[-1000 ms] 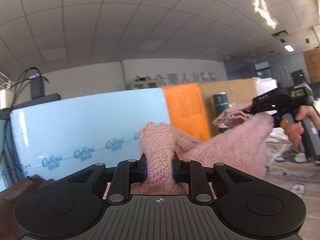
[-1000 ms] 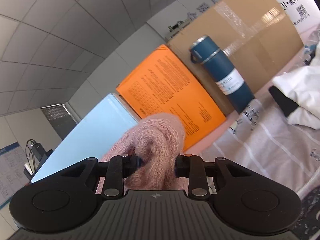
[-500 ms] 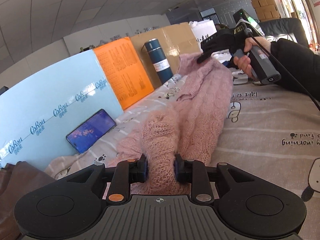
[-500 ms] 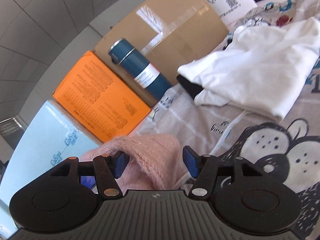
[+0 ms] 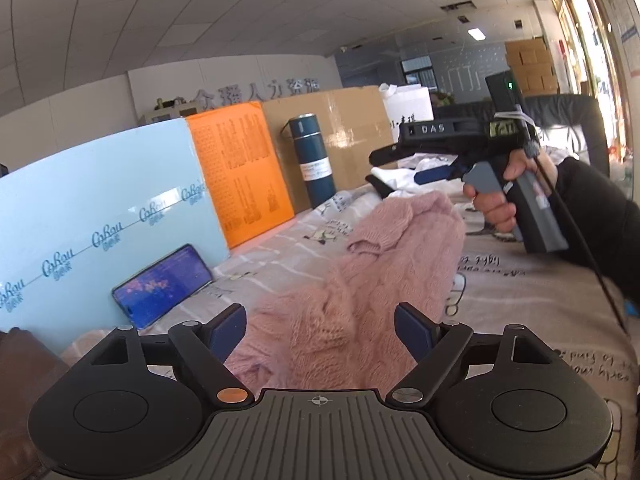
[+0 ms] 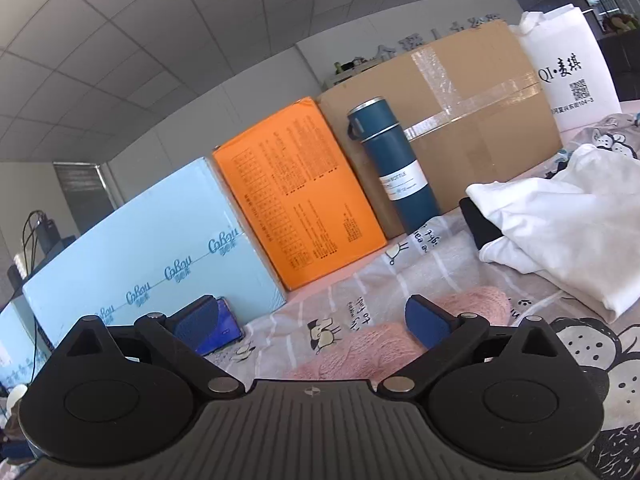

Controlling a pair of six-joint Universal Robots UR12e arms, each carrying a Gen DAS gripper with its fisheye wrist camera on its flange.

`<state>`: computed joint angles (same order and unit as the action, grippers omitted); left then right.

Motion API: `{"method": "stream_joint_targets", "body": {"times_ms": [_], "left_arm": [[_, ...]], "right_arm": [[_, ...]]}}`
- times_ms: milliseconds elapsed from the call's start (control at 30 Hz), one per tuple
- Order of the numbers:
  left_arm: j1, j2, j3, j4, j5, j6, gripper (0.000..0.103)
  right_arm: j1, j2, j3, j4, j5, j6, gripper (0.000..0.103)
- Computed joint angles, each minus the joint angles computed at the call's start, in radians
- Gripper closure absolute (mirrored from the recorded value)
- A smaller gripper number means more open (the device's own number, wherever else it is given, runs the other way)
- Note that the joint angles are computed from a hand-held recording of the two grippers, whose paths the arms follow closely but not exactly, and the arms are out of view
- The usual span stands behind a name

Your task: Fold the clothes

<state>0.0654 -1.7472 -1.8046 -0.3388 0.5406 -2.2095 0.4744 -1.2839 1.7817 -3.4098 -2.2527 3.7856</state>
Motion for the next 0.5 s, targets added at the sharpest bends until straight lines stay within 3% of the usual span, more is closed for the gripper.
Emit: {"method": "stream_joint_targets", "body": {"times_ms": [133, 333, 433, 500], "left_arm": [[-0.025, -0.011, 0.016, -0.008, 0.056, -0.058, 0.015], [-0.059, -0.008, 0.022, -0.074, 0.174, -0.067, 0.015], [-0.061, -0.013, 0.026, -0.081, 0.177, -0.117, 0.016], [-0.058, -0.018, 0.029, -0.088, 0.156, -0.158, 0.016]], "right_arm": [[0.006, 0.003, -0.013, 0.06, -0.01, -0.02, 0.002], [-0.021, -0.025, 0.012, 0.132, 0.068, 0.093, 0.002], [-0.035, -0.04, 0.014, 0.184, 0.154, 0.072, 0.002], [-0.033, -0.042, -0.003, 0.26, 0.173, 0.005, 0.0]]}}
